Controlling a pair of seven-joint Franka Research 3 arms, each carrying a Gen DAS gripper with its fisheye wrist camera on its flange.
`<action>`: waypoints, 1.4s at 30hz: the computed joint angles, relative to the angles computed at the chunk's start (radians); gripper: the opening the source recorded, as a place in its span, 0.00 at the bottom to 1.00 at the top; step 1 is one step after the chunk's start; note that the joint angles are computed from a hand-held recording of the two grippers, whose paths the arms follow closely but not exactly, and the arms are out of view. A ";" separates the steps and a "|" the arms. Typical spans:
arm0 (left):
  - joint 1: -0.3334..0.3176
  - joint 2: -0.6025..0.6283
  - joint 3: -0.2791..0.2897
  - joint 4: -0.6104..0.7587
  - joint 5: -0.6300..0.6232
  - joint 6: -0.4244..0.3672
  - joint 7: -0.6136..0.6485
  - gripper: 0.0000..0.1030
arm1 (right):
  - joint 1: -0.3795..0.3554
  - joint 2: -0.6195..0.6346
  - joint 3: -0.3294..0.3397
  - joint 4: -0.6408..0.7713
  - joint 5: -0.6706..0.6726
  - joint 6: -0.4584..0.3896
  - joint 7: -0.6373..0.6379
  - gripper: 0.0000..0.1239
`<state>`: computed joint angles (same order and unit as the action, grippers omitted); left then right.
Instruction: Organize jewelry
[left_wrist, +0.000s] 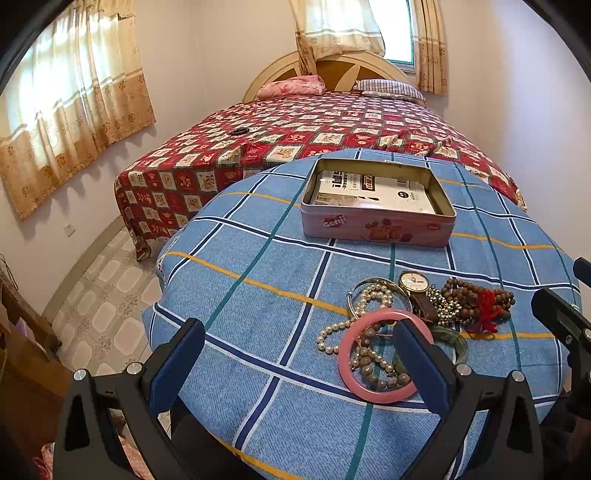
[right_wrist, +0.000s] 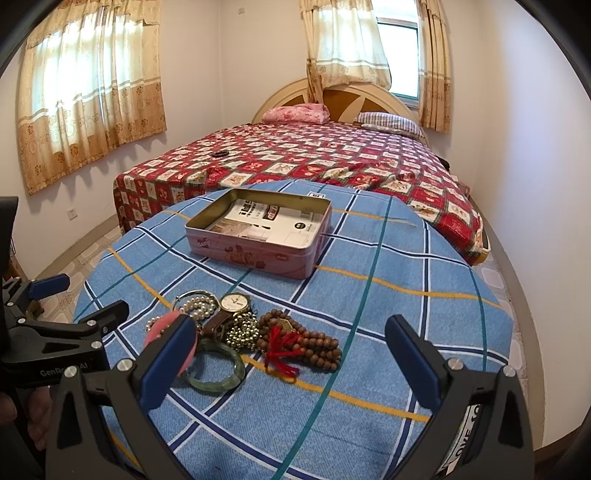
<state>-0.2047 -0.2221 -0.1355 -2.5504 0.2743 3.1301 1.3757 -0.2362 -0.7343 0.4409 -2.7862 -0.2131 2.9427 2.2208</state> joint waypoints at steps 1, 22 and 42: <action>0.006 -0.001 -0.005 0.001 0.004 -0.002 -0.004 0.99 | 0.000 -0.002 0.001 -0.001 0.000 -0.001 0.002 0.83; -0.011 -0.005 0.013 -0.005 -0.018 -0.002 0.019 0.99 | 0.009 0.004 -0.009 -0.001 0.002 -0.003 -0.002 0.83; -0.009 0.015 0.014 0.002 -0.021 -0.002 0.026 0.99 | 0.013 0.026 -0.017 -0.012 0.008 0.012 -0.012 0.83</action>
